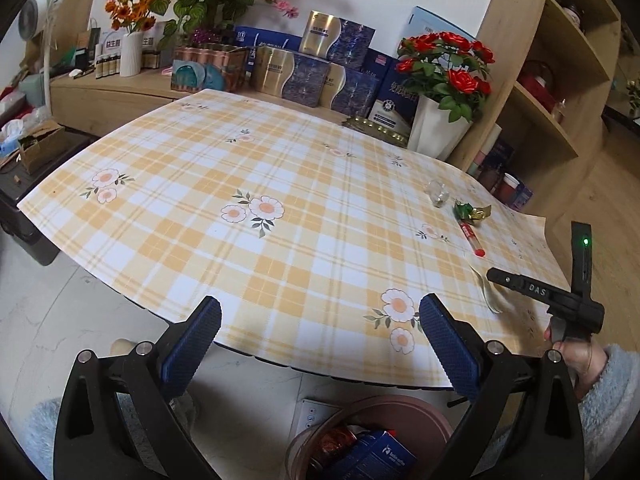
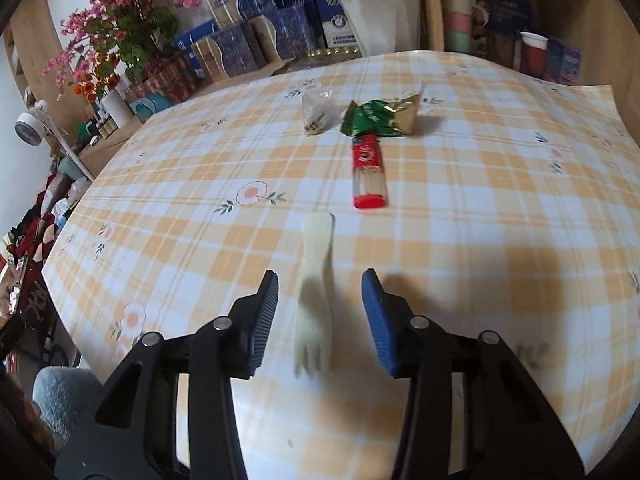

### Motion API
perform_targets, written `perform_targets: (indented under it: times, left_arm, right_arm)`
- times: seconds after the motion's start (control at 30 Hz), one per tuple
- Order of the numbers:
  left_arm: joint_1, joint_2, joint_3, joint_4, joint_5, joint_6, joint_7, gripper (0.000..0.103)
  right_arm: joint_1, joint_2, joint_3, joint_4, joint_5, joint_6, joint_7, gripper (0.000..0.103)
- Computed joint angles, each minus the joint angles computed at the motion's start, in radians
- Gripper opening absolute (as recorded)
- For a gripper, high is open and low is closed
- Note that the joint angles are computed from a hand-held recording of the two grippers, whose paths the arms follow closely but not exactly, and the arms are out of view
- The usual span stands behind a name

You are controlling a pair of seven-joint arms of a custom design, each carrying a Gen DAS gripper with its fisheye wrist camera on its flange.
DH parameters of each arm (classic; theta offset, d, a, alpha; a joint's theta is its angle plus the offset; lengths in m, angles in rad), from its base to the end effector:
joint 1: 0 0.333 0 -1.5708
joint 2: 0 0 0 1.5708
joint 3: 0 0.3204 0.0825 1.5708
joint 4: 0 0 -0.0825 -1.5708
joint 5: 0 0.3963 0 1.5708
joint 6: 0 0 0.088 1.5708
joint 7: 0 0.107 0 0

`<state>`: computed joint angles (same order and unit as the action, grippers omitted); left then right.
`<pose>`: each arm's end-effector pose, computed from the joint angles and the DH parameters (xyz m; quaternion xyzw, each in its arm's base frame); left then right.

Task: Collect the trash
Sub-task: 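Reach the right tool to the table and grasp the white plastic fork, then grasp the clear plastic wrapper with the left tool while the right holds the fork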

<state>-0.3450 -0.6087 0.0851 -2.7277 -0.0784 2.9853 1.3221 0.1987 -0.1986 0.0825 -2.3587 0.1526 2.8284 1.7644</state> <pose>0.3929 -0.0966 0.5033 -0.6631 0.6196 -0.3837 0.1709 0.5091 0.1406 0.4815 -0.6551 0.6800 -0.1380 0.2991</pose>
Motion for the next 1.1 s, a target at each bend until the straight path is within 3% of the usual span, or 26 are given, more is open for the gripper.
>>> perform_targets:
  times: [0.07, 0.2, 0.23, 0.27, 0.47, 0.63, 0.73, 0.8, 0.93, 1.03, 1.1]
  left_arm:
    - [0.002, 0.014, -0.001, 0.005, 0.002, -0.001, 0.003, 0.097]
    - [-0.019, 0.044, 0.017, 0.017, -0.013, 0.002, 0.02, 0.097]
    - [-0.023, 0.051, 0.02, 0.022, -0.018, 0.0, 0.025, 0.097]
    - [-0.026, 0.059, 0.021, 0.026, -0.022, 0.0, 0.029, 0.097]
    - [-0.109, 0.116, 0.076, 0.074, -0.086, -0.002, 0.125, 0.097]
    - [-0.247, 0.23, 0.168, 0.221, -0.222, -0.025, 0.293, 0.097]
    - [-0.4, 0.344, 0.281, 0.377, -0.413, -0.096, 0.482, 0.096]
    - [-0.474, 0.454, 0.339, 0.516, -0.586, -0.176, 0.625, 0.088]
    - [-0.455, 0.689, 0.324, 0.775, -0.728, -0.318, 0.716, 0.07]
    - [-0.395, 0.855, 0.282, 0.97, -0.765, -0.429, 0.688, 0.059]
    - [-0.356, 0.954, 0.253, 1.094, -0.772, -0.48, 0.634, 0.058]
  right_arm:
    - [-0.016, 0.029, 0.02, 0.035, -0.058, -0.032, 0.039, 0.04]
    - [-0.053, 0.055, 0.064, 0.065, -0.313, -0.084, 0.203, 0.031]
    - [-0.045, 0.055, 0.058, 0.063, -0.33, -0.083, 0.211, 0.021]
    - [-0.037, 0.053, 0.051, 0.06, -0.326, -0.078, 0.21, 0.019]
    - [-0.027, 0.0, 0.022, 0.004, -0.263, 0.019, 0.206, 0.018]
    - [-0.042, -0.045, 0.014, -0.023, -0.186, 0.075, 0.176, 0.018]
    - [-0.046, -0.062, 0.005, -0.032, -0.137, 0.097, 0.144, 0.018]
    - [-0.049, -0.07, 0.001, -0.033, -0.11, 0.106, 0.122, 0.018]
    - [-0.078, -0.095, 0.011, -0.052, -0.093, 0.128, 0.107, 0.018]
    - [-0.081, -0.113, -0.002, -0.07, -0.056, 0.138, 0.084, 0.018]
    - [-0.088, -0.122, -0.006, -0.081, -0.037, 0.14, 0.073, 0.018]
